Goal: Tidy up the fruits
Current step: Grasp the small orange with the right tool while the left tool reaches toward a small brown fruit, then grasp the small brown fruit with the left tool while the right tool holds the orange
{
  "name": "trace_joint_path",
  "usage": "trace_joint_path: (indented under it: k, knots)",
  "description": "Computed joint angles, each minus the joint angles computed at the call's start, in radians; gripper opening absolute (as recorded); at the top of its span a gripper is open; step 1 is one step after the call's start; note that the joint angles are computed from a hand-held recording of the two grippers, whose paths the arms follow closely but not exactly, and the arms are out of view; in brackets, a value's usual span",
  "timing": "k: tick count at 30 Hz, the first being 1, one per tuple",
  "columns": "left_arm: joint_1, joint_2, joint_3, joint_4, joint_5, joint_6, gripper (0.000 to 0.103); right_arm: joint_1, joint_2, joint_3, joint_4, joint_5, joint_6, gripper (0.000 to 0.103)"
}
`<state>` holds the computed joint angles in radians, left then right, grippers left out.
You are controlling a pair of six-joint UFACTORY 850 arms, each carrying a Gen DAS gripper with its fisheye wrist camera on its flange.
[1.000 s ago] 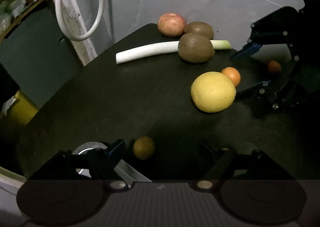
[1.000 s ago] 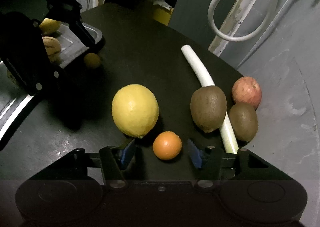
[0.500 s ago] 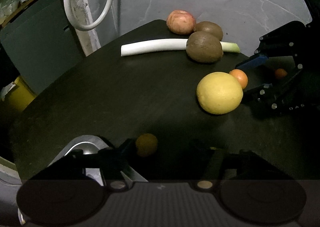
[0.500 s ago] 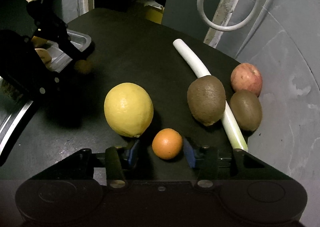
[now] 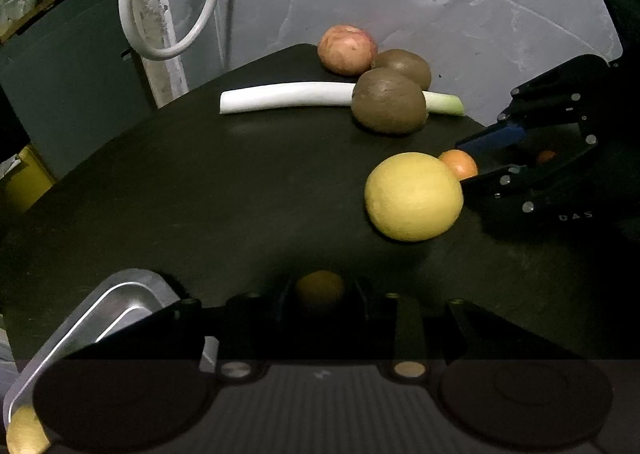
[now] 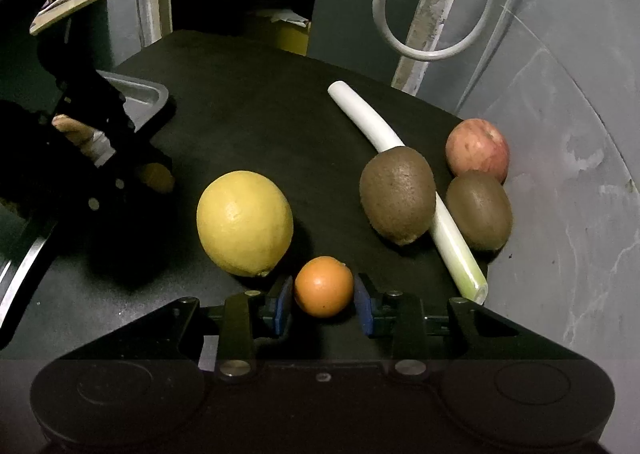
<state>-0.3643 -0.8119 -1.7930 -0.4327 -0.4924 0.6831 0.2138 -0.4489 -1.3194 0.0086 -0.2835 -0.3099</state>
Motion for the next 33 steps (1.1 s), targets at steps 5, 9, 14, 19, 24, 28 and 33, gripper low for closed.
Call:
trace_joint_path:
  k: [5, 9, 14, 19, 24, 28, 33]
  knots:
    - [-0.008, 0.007, 0.01, 0.036, 0.016, -0.05, 0.031, 0.004, 0.0, 0.003, -0.032, 0.006, 0.044, 0.036]
    - [-0.013, 0.015, 0.023, 0.033, 0.021, -0.072, 0.031, 0.005, 0.001, 0.005, -0.069, 0.003, 0.093, 0.036]
    - [-0.016, 0.031, 0.051, 0.025, 0.041, -0.121, 0.03, 0.01, 0.015, 0.027, -0.14, 0.018, 0.184, 0.035]
    - [-0.017, 0.053, 0.085, -0.019, 0.045, -0.144, 0.03, 0.012, 0.048, 0.073, -0.084, 0.038, 0.204, 0.035]
    - [-0.02, 0.092, 0.145, -0.09, 0.063, -0.122, 0.03, 0.025, 0.102, 0.139, 0.023, 0.055, 0.159, 0.035]
    - [-0.019, 0.135, 0.207, -0.151, 0.089, -0.114, 0.03, 0.042, 0.143, 0.182, 0.081, 0.071, 0.144, 0.035]
    - [-0.012, 0.228, 0.333, -0.289, 0.161, -0.037, 0.03, 0.081, 0.196, 0.232, 0.14, 0.106, 0.139, 0.035]
